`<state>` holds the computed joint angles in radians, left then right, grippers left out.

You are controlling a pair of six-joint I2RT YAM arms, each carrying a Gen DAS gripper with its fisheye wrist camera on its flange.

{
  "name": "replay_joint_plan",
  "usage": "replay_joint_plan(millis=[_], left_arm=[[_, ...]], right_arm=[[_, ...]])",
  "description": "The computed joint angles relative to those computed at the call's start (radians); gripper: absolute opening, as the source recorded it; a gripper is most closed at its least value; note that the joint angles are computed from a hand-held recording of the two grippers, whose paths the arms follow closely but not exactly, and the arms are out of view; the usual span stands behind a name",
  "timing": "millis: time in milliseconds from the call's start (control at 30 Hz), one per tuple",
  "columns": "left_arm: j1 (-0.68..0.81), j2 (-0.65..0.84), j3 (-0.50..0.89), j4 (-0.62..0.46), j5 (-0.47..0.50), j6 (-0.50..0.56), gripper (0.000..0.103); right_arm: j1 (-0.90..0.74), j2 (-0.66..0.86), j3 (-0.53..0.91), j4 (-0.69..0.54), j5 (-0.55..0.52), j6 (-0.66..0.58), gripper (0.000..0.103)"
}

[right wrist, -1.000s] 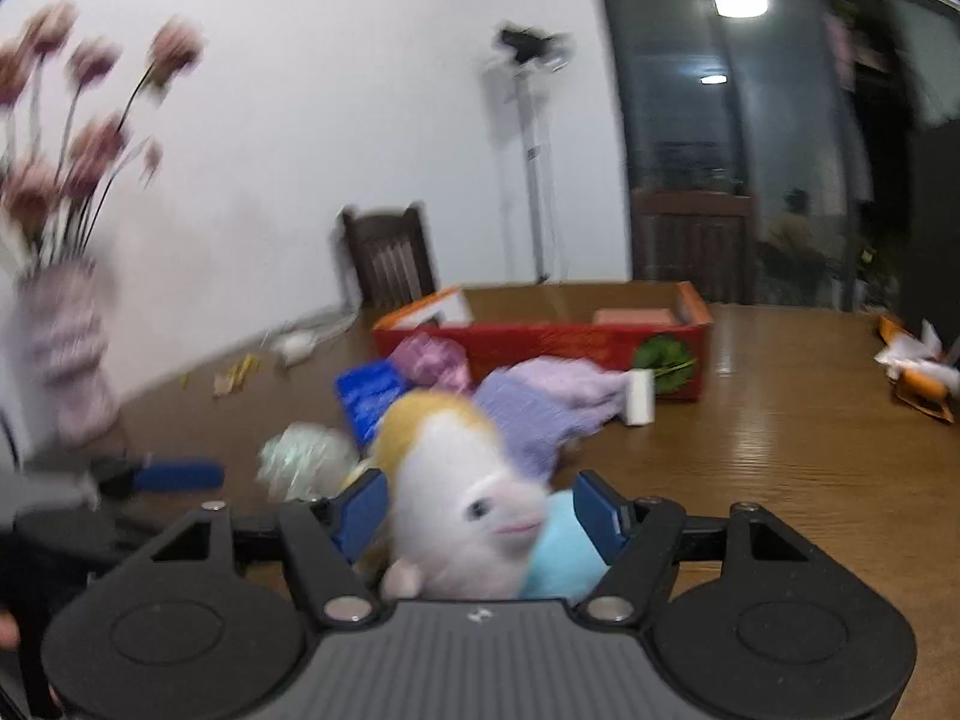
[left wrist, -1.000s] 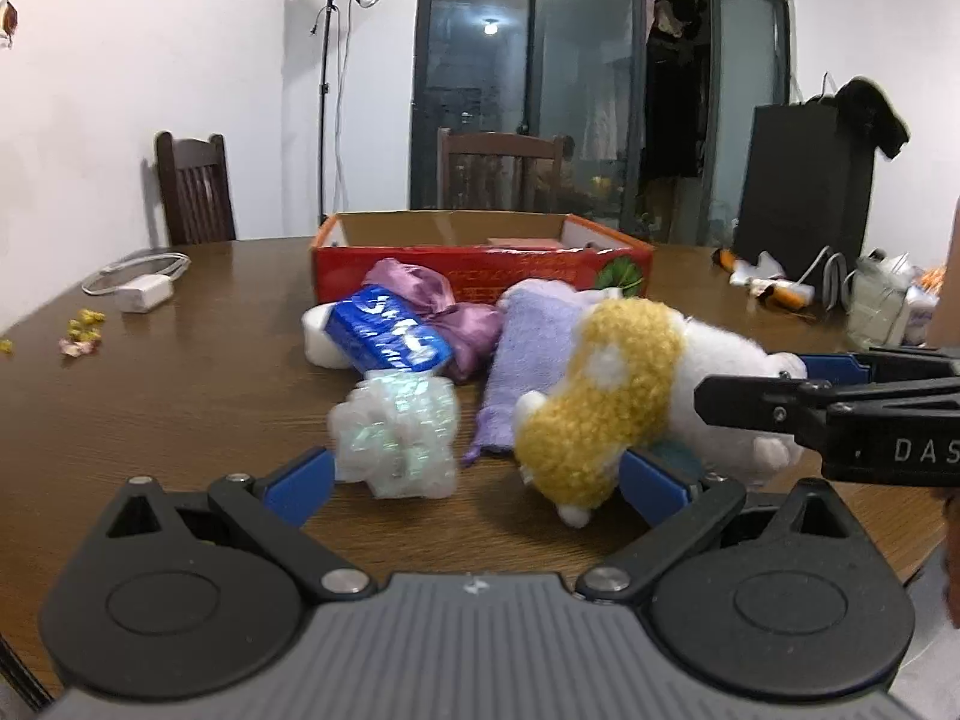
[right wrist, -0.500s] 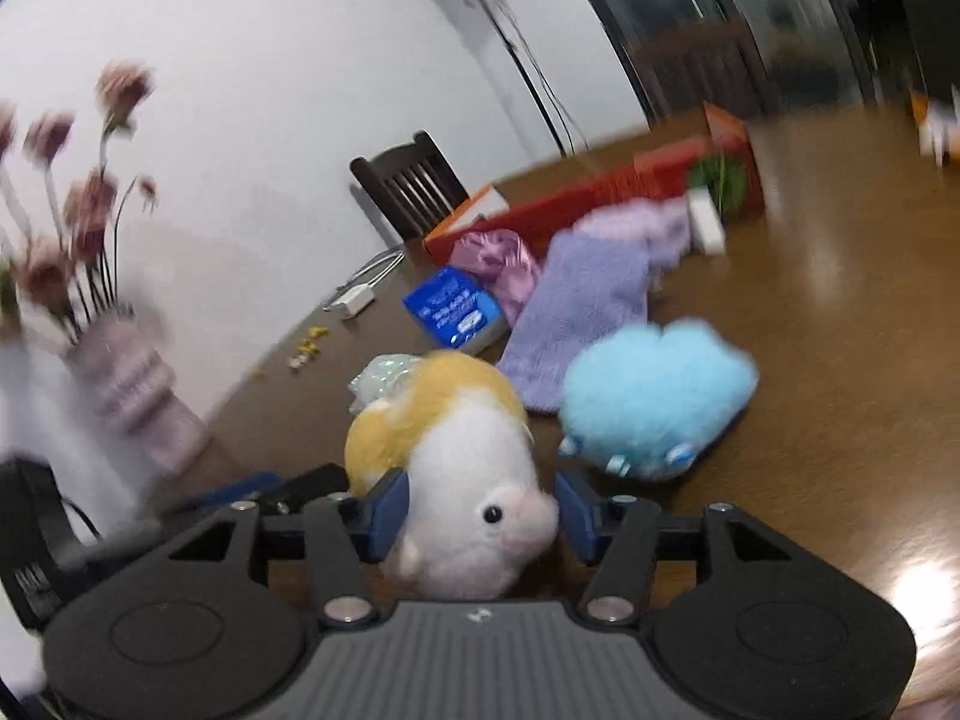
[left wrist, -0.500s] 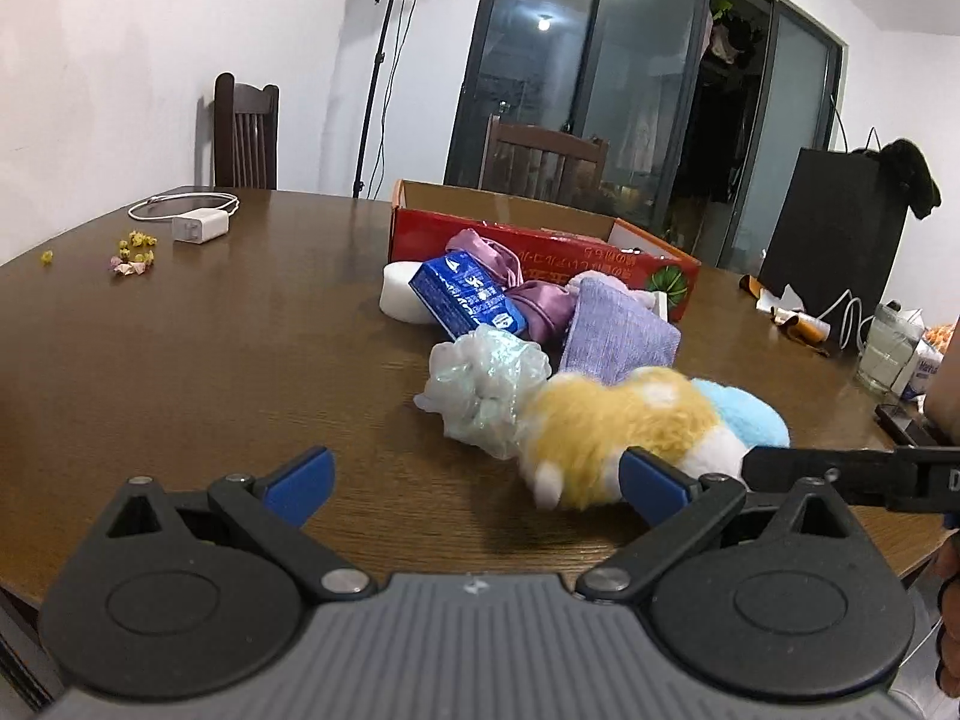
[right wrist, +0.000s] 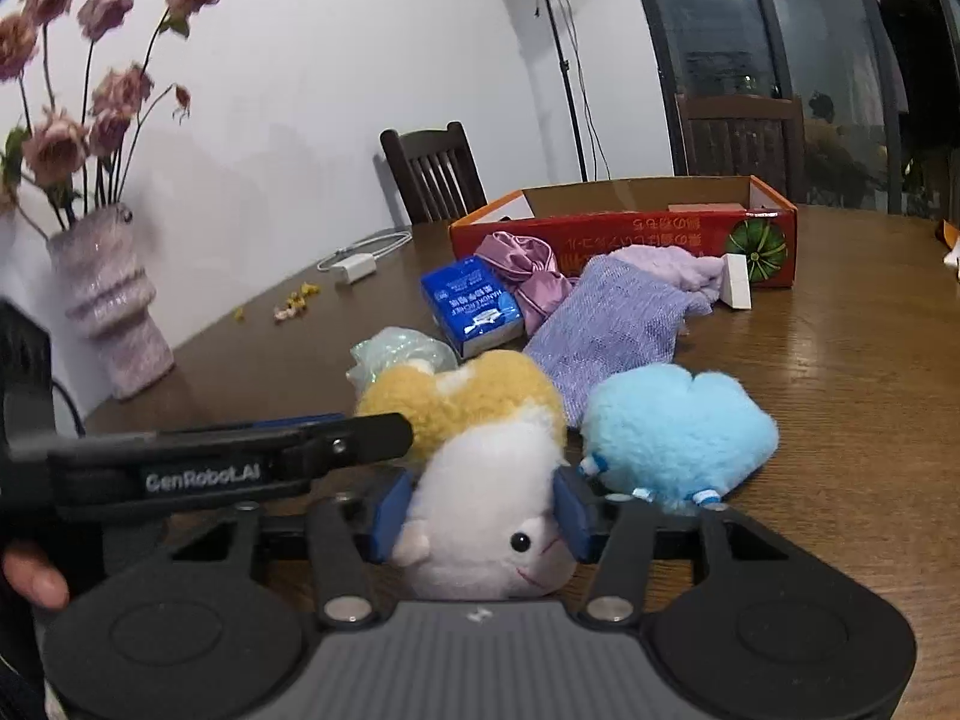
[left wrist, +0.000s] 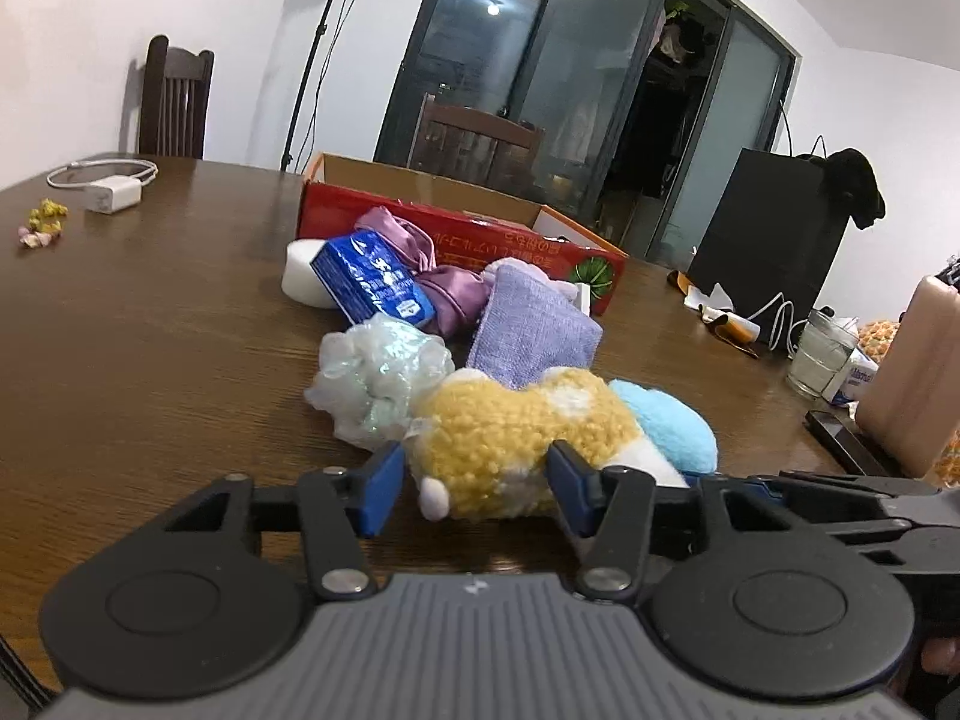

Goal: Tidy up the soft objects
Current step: 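Carry the plush sheep over the box and open the right tool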

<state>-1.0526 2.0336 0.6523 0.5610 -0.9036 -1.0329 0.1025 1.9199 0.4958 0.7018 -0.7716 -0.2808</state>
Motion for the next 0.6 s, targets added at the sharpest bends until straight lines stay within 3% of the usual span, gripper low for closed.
replay_joint_plan(millis=[200, 333, 433, 533, 600], left_arm=[[0.009, -0.04, -0.003, 0.001, 0.034, -0.012, 0.05], [0.051, -0.139, -0.01, 0.042, 0.036, 0.121, 0.051], [0.171, -0.214, 0.037, 0.064, 0.137, 0.317, 0.052], [0.345, -0.198, 0.162, 0.061, 0.317, 0.459, 0.052], [0.457, -0.131, 0.322, -0.029, 0.449, 0.51, 0.053]], right_arm=[[-0.041, -0.011, 0.047, -0.104, -0.062, -0.013, 0.04], [-0.074, -0.073, 0.072, -0.13, -0.129, 0.016, 0.04], [-0.084, -0.092, 0.184, -0.177, -0.165, 0.061, 0.039], [-0.063, -0.037, 0.377, -0.209, -0.143, 0.105, 0.039], [-0.04, 0.047, 0.557, -0.245, -0.098, 0.14, 0.039]])
